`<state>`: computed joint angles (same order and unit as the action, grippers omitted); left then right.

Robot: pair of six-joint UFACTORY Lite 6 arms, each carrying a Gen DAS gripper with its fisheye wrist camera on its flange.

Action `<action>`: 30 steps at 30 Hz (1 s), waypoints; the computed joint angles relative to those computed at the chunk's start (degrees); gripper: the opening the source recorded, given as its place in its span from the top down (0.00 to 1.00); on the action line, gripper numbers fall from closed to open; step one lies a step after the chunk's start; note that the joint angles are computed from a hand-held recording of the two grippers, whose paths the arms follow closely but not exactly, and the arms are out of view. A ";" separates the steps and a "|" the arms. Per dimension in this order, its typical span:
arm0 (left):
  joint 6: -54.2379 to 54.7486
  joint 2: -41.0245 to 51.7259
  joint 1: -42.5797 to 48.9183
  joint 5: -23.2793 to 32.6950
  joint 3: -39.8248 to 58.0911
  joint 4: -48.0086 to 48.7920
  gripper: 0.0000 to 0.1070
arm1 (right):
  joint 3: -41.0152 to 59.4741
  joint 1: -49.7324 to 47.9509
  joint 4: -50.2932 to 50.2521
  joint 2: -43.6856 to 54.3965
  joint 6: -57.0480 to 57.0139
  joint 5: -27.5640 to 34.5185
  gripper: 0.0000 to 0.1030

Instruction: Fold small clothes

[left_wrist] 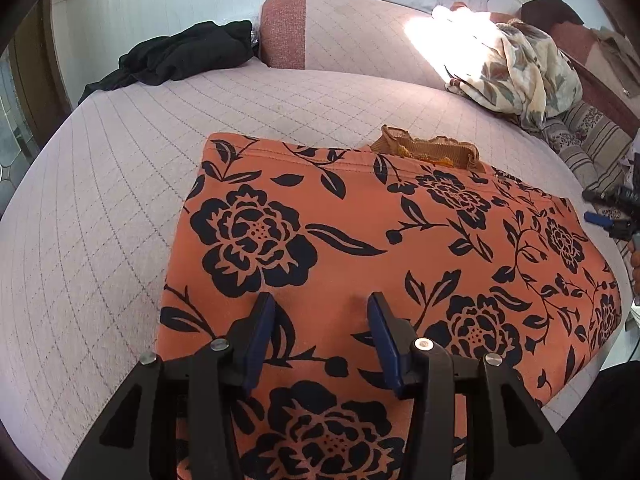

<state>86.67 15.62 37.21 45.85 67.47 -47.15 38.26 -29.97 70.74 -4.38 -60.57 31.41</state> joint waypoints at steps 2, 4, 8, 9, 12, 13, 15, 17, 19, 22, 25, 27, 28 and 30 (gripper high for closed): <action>0.39 -0.02 -0.19 -0.53 -0.44 -0.23 0.53 | 0.03 0.76 -4.48 1.87 1.21 -2.51 0.48; 0.93 -0.14 -0.10 -0.66 -0.70 -0.47 0.53 | 1.50 2.37 -5.55 6.07 0.70 -3.98 0.63; 3.50 -0.93 0.95 -0.45 -1.78 -1.51 0.53 | 2.43 11.47 -22.10 2.67 18.01 -12.43 0.93; 4.13 -1.05 1.08 -0.49 -1.99 -1.83 0.53 | 2.16 12.79 -28.09 0.60 23.92 -13.68 0.93; 5.75 -1.42 0.89 -1.30 -2.97 -2.87 0.53 | 2.29 17.55 -46.08 -3.56 40.93 -18.60 0.93; 6.40 -1.51 0.85 -1.58 -3.33 -3.30 0.52 | 2.89 17.98 -50.55 -3.47 45.39 -19.40 0.93; 6.80 -1.75 0.59 -2.12 -3.84 -3.62 0.50 | 5.88 17.88 -52.31 2.61 47.11 -20.83 0.93; 5.96 -2.22 0.16 -2.40 -3.94 -2.93 0.49 | 7.83 17.23 -44.49 11.18 39.76 -20.39 0.90; 3.75 -2.41 0.46 -0.77 -2.80 -1.08 0.49 | 6.02 15.58 -32.49 11.28 29.47 -21.23 0.89; 3.65 -3.88 2.16 2.39 -2.58 -1.43 0.49 | 0.19 12.51 -26.26 0.34 25.94 -18.34 0.73; 4.42 -6.33 4.03 4.95 -3.89 -2.13 0.46 | -4.77 11.28 -30.39 -14.46 34.05 -12.89 0.65; 4.82 -8.11 5.38 6.48 -5.33 -2.22 0.43 | -9.25 11.27 -25.18 -25.95 32.49 -4.36 0.61; 5.17 -8.87 5.99 7.20 -6.09 -2.25 0.42 | -11.86 11.84 -22.96 -31.94 33.54 0.11 0.47; 5.25 -10.34 6.64 8.06 -7.65 -1.28 0.41 | -18.08 16.51 -16.53 -41.17 33.81 3.40 0.28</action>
<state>91.92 5.28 43.85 53.91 59.82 -48.43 20.18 -13.47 54.21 -45.55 -26.76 34.81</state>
